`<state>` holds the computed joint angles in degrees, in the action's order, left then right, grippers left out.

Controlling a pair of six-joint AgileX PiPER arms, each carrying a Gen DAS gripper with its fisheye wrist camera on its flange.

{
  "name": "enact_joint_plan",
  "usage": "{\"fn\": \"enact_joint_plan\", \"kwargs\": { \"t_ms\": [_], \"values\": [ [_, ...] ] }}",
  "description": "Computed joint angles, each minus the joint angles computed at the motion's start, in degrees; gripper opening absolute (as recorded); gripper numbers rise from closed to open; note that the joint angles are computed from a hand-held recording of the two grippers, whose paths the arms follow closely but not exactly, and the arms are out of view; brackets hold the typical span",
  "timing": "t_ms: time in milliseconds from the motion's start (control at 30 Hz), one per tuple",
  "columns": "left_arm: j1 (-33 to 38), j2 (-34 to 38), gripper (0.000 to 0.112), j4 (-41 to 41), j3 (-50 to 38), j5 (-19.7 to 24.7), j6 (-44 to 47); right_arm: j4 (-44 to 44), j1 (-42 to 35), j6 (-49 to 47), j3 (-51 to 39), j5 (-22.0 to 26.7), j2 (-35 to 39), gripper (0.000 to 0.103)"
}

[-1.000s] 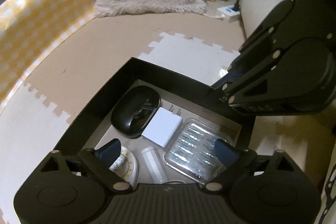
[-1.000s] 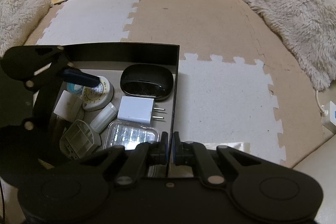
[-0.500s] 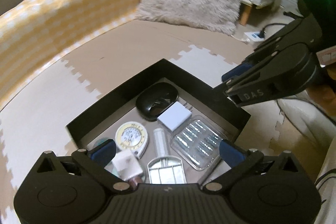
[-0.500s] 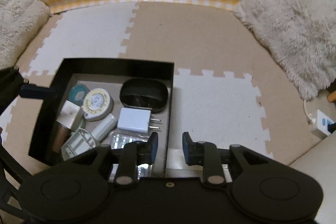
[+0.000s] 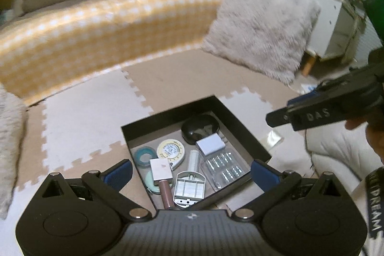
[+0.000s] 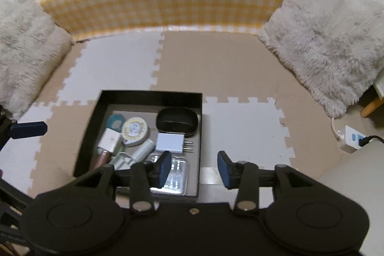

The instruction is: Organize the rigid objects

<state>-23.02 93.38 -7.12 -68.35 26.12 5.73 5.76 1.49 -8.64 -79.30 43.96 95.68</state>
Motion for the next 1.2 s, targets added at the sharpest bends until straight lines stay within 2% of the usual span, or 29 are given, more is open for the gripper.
{"fn": "enact_joint_plan", "kwargs": {
  "t_ms": [100, 200, 433, 600, 767, 900, 1067, 1133, 1200],
  "values": [
    [-2.25, -4.09, 0.103, 9.28, 1.94, 0.42, -11.21, 0.95, -0.45, -1.19, 2.55, -0.07, -4.67, 0.049],
    [-5.26, -8.03, 0.103, 20.35, 2.98, 3.28, -24.32, 0.92, -0.55, -1.55, 5.50, -0.23, -9.78, 0.051],
    [-8.79, -16.26, 0.103, 27.55, 5.21, 8.26, -37.06, 3.45, -1.43, -4.33, 11.72, 0.18, -21.40, 0.058],
    [-19.05, -21.74, 0.103, 45.87, 7.43, 17.59, -55.89, 4.94, -2.72, -5.32, 16.76, 0.55, -30.11, 0.065],
    [-25.22, -26.54, 0.103, 49.19, 9.45, 22.02, -61.77, 5.59, -4.23, -6.81, 20.08, 1.90, -37.79, 0.072],
    [-31.81, -28.96, 0.103, 54.89, 10.80, 27.10, -70.08, 7.51, -6.59, -9.73, 22.53, 3.30, -43.21, 0.078],
    [-37.42, -30.57, 0.103, 58.15, 11.54, 32.06, -76.52, 8.47, -8.80, -12.69, 26.39, 2.94, -48.30, 0.081],
    [-39.49, -30.81, 0.103, 59.39, 11.75, 33.98, -78.71, 9.78, -10.48, -14.49, 27.94, 2.28, -49.89, 0.085],
    [-41.81, -30.85, 0.103, 61.41, 12.33, 35.97, -80.85, 13.01, -13.47, -18.35, 29.42, 2.28, -51.23, 0.095]
  ]
}}
